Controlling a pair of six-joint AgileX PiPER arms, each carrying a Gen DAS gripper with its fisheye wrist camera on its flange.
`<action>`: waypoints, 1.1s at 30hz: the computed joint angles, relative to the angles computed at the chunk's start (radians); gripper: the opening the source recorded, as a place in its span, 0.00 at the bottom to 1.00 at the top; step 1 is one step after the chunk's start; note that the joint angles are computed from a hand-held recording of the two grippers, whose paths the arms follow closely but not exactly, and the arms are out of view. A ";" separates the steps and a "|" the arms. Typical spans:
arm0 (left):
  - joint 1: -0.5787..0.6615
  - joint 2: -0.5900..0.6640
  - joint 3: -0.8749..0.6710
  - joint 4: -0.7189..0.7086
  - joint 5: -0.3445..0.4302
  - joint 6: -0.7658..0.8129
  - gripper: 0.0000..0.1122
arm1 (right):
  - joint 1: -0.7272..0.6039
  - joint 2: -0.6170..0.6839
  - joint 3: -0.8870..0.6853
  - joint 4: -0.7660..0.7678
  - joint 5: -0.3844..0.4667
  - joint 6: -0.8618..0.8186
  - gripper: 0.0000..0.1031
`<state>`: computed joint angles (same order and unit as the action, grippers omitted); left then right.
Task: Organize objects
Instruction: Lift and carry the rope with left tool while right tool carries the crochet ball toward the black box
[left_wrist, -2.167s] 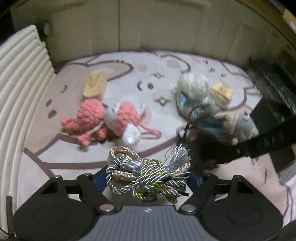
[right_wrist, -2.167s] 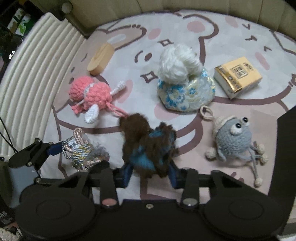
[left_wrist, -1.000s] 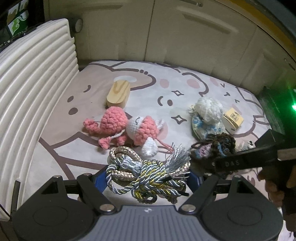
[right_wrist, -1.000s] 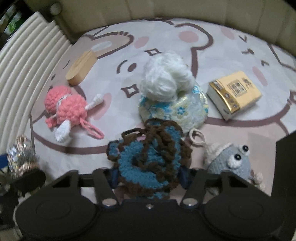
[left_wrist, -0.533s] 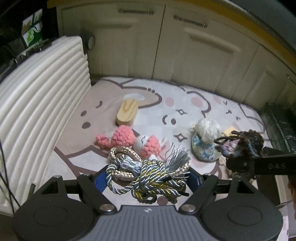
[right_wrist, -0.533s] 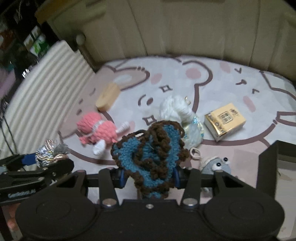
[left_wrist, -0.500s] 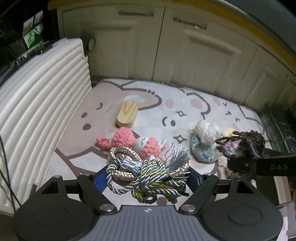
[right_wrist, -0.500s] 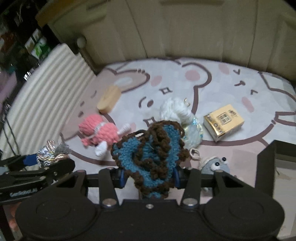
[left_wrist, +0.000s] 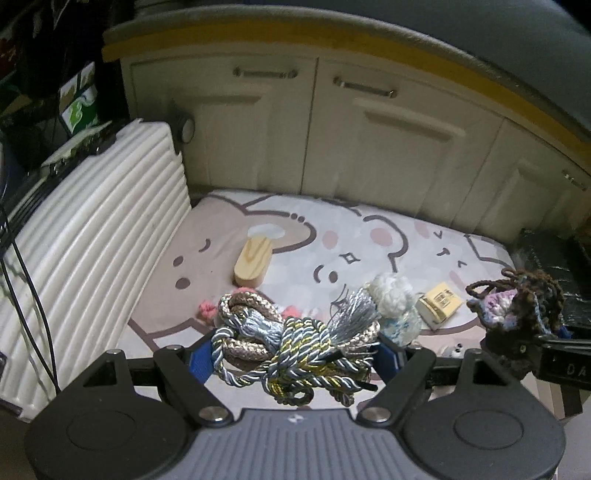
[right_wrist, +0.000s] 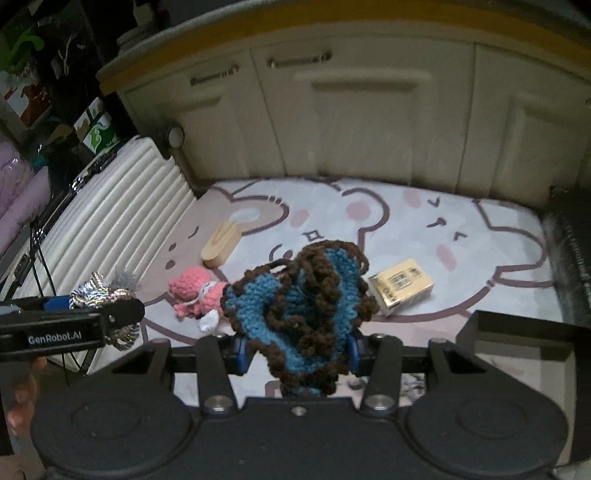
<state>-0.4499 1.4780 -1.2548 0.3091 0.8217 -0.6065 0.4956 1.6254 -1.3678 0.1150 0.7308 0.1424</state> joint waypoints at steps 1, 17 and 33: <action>-0.013 0.001 -0.013 0.010 0.014 -0.008 0.73 | -0.004 -0.009 0.003 -0.004 0.002 0.003 0.47; -0.214 0.136 -0.291 0.143 0.211 -0.113 0.73 | -0.121 -0.136 0.032 -0.129 0.043 0.095 0.49; -0.366 0.434 -0.651 0.133 0.288 -0.109 0.73 | -0.422 -0.168 0.106 -0.012 0.016 -0.076 0.49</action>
